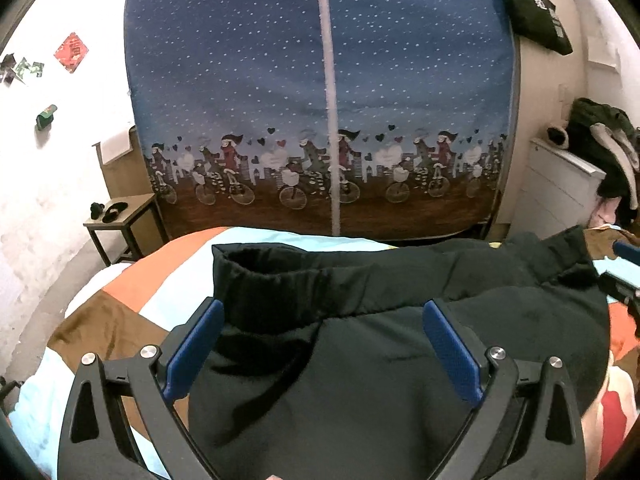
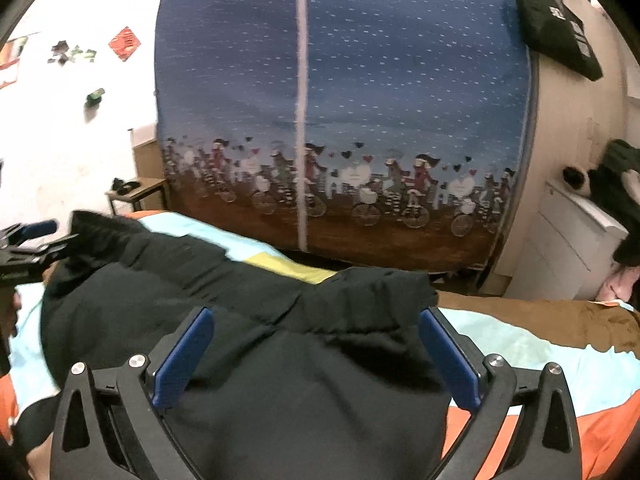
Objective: Fold large clothes
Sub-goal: 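Open the left tool and press the folded jacket flat with both tools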
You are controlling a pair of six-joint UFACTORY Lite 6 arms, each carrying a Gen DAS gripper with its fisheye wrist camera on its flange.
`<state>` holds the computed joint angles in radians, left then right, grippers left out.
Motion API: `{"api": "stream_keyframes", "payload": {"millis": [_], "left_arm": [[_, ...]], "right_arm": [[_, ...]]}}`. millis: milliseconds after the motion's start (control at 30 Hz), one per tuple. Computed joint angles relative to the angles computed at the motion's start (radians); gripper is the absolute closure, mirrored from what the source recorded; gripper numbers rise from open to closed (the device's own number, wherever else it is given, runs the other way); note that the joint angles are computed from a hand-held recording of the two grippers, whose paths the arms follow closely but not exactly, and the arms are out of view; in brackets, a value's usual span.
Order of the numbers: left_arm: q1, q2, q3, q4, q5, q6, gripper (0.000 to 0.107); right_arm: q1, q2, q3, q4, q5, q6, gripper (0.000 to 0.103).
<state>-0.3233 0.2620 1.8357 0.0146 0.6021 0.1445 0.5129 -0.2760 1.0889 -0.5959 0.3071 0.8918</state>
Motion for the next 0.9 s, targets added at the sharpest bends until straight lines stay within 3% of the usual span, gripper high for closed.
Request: {"api": "stream_keyframes", "payload": {"millis": [400, 500, 567, 733, 900], "left_arm": [[-0.064, -0.338, -0.544, -0.035, -0.093, 0.103, 0.009], [-0.037, -0.394, -0.640, -0.242, -0.095, 0.287, 0.009], [-0.052, -0.389, -0.667, -0.255, -0.087, 0.286, 0.009], [-0.119, -0.339, -0.694, -0.083, -0.171, 0.126, 0.006], [-0.103, -0.243, -0.605, -0.127, -0.178, 0.130, 0.005]], "right_arm": [[0.176, -0.132, -0.191, 0.016, 0.043, 0.065, 0.000], [0.189, -0.132, -0.251, 0.015, 0.032, 0.087, 0.000], [0.195, -0.121, -0.281, 0.010, 0.017, 0.115, 0.000], [0.200, -0.048, -0.305, -0.236, -0.038, 0.357, 0.000], [0.165, 0.053, -0.261, -0.512, -0.099, 0.614, 0.000]]}}
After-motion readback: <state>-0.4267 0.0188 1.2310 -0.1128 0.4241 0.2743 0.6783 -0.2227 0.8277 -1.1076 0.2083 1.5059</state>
